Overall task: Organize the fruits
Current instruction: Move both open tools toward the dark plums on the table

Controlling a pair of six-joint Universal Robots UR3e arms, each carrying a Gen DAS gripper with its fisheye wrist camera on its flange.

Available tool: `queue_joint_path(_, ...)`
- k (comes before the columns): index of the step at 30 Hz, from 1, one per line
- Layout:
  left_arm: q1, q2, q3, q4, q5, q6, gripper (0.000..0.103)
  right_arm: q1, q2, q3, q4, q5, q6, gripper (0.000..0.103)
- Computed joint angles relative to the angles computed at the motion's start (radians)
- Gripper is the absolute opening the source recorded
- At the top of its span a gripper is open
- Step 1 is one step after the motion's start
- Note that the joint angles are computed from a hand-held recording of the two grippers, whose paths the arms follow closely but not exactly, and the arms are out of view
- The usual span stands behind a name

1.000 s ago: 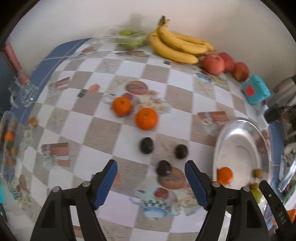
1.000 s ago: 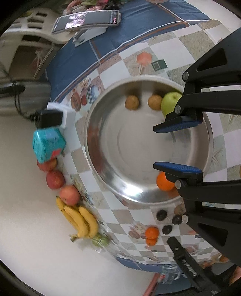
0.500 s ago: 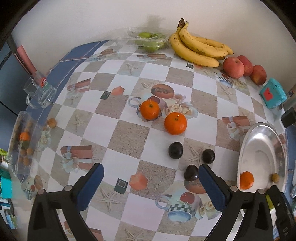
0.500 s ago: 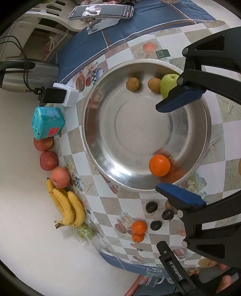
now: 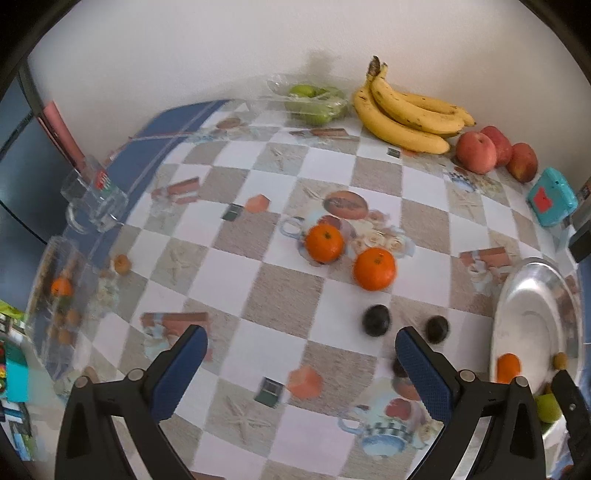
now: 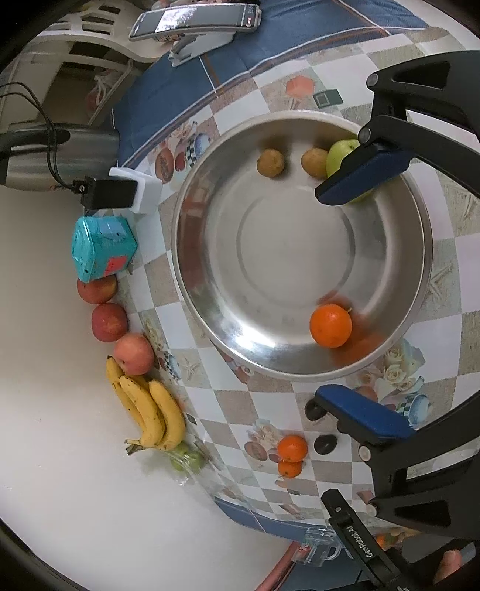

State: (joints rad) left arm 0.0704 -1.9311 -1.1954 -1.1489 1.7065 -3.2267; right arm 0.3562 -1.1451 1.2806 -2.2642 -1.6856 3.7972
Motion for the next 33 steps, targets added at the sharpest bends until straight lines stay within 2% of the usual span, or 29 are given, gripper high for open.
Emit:
queue_joint_path(5,0.029,-0.007,0.012,-0.002,0.013,0.013,0.103,0.010,0.035,-0.048,0.012,0.029,-0.029,0.098)
queue_joint_path(8,0.030,-0.028,0.039,-0.022,0.057,0.029,0.103,0.020,0.060,-0.085,0.023,0.036,-0.045,0.098)
queue_joint_path(11,0.037,-0.066,0.100,-0.104,0.095,0.009,0.103,0.040,0.092,-0.131,0.033,0.012,-0.052,0.098)
queue_joint_path(18,0.112,-0.064,0.101,-0.137,-0.024,-0.020,0.103,0.063,0.168,-0.235,0.031,0.057,-0.081,0.098)
queue_joint_path(29,0.178,-0.052,0.054,-0.086,-0.182,0.010,0.103,0.139,0.420,-0.662,0.195,0.035,-0.180,0.098)
queue_joint_path(33,0.190,-0.054,0.030,-0.058,-0.184,-0.014,0.103,0.139,0.444,-0.689,0.204,0.048,-0.184,0.098)
